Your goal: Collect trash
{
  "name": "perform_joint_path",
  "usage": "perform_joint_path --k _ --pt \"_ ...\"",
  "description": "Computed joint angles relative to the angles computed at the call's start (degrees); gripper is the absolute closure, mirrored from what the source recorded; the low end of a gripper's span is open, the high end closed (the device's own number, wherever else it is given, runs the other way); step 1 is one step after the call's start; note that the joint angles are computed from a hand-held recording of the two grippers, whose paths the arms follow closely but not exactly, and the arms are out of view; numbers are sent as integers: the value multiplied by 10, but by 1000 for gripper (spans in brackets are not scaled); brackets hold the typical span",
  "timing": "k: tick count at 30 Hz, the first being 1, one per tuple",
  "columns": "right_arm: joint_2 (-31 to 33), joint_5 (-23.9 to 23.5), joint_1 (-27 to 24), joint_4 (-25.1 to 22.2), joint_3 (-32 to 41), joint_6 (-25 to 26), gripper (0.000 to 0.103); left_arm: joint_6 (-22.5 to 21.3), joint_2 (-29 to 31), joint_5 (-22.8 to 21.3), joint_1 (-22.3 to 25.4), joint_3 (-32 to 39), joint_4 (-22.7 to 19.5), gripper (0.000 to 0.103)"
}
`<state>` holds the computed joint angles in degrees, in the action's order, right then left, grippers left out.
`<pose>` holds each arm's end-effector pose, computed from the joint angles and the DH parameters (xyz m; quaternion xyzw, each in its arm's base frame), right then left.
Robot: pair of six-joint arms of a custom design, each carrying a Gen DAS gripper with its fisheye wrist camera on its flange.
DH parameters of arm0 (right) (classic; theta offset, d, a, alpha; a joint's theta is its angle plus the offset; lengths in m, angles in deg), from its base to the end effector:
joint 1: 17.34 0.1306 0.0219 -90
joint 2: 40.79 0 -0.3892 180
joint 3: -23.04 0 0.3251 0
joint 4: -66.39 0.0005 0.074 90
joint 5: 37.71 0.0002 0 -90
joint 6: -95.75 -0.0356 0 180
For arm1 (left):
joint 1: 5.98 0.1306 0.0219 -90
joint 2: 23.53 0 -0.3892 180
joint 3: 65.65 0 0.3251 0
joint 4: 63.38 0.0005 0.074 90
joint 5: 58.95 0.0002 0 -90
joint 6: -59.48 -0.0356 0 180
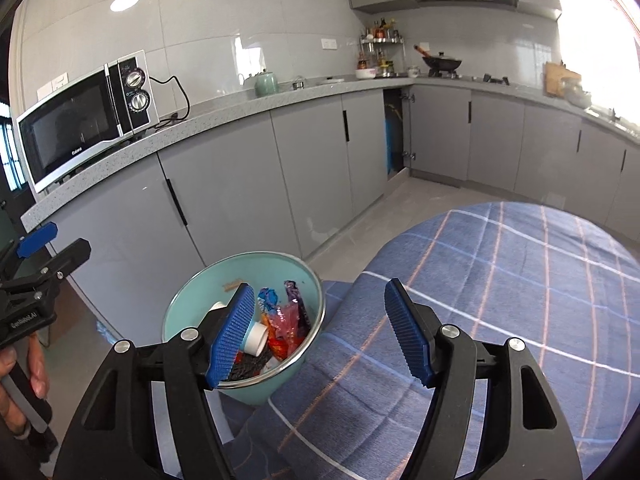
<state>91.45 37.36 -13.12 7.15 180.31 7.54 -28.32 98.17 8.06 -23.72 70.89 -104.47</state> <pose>0.6652 0.0578 0.4952 -0.1066 0.8719 0.1246 0.4613 0.6102 -0.1811 0.4976 0.0082 0.8388 0.0771 0.5390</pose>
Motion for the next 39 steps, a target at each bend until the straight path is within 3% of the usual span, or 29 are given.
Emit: perform_joint_path --k 14,39 --pt "-48 -3 -3 56 -83 -1 35 -4 -19 -5 -5 -25 20 6" --pt "-67 0 -6 76 -107 -2 31 -5 -23 -7 -5 -30 28 6"
